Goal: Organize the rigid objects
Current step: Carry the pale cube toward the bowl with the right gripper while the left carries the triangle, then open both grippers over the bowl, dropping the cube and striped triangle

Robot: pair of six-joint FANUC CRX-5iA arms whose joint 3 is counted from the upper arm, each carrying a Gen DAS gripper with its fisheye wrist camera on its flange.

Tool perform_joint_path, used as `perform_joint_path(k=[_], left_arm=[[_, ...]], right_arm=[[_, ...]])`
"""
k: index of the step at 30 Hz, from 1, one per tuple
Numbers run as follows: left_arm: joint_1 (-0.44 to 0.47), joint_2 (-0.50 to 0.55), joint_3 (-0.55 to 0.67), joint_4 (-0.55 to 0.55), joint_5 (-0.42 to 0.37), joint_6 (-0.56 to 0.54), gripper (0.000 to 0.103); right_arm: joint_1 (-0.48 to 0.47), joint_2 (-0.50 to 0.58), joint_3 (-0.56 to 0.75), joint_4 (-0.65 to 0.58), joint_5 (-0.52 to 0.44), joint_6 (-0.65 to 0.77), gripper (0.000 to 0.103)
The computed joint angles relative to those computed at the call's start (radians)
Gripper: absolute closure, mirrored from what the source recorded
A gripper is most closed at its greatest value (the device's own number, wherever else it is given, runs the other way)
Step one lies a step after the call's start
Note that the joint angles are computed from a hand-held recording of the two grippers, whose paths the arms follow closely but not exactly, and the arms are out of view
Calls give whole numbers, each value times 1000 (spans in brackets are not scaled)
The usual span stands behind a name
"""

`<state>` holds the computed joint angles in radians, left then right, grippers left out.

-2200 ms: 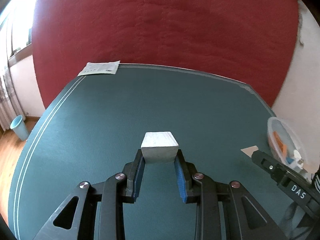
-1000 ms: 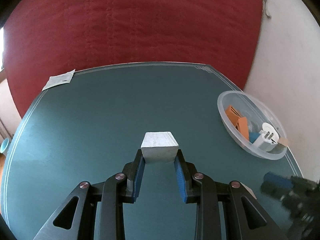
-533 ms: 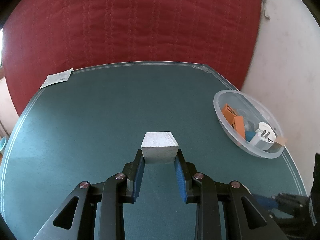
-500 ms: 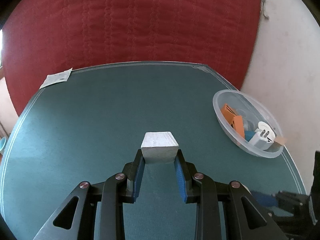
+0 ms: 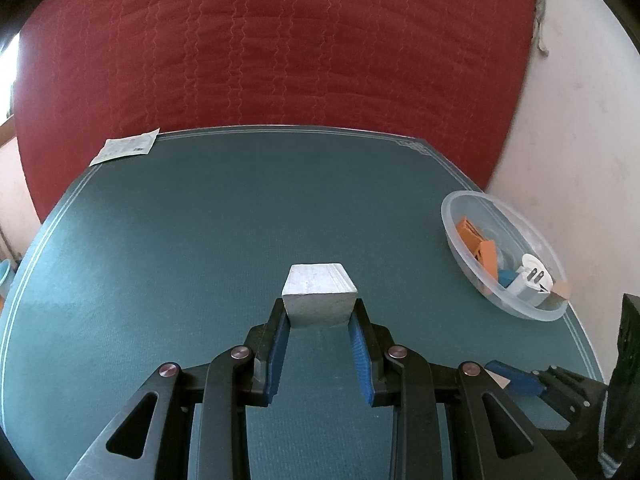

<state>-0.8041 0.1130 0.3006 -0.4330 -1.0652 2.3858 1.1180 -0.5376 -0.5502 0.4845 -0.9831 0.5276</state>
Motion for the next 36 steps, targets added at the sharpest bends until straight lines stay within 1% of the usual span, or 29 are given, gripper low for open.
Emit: perform_joint_path(k=[1,2,3,5,9,11,13,18,22,30,34,35,36], left_arm=[[1,-1,-2,2,2,-2,72],[1,-1,-3,4,4,-4,72],[2,0,-2,5,4,-5,72],[1,2,1,6,3,-6,72],[-4,8,12,5,-5,-17,72],[-8,11,18,3,-10,-21,72],[-13,18,28,0,-16,-25,72],[-25,34,52,-1,-25,-40,72],[-36,46,68,-3,-31,-48,72],[-40,60,85,6,-35,-79,72],[-41,69,96,10,-36,-95,72],[-44,72,100,9,-38,-97,72],[-46,74,104,9,-38,-102,72]], right_arm=[[7,-3,-3,8,-7,-2,52],[11,-1,-4,16,-11,-6,56],[16,-1,-7,28,-20,-12,63],[24,1,-16,58,-37,-28,72],[14,-16,-20,46,-29,-31,72],[1,-36,-20,27,-9,-27,72],[-10,-53,-20,33,8,-36,72],[-45,-82,-22,115,44,-84,72],[-108,-94,-22,173,67,-114,72],[-218,-83,-16,219,111,-131,72],[-265,-59,-25,267,134,-162,71],[-276,-54,-30,282,135,-180,70],[-288,-48,-32,290,130,-193,66]])
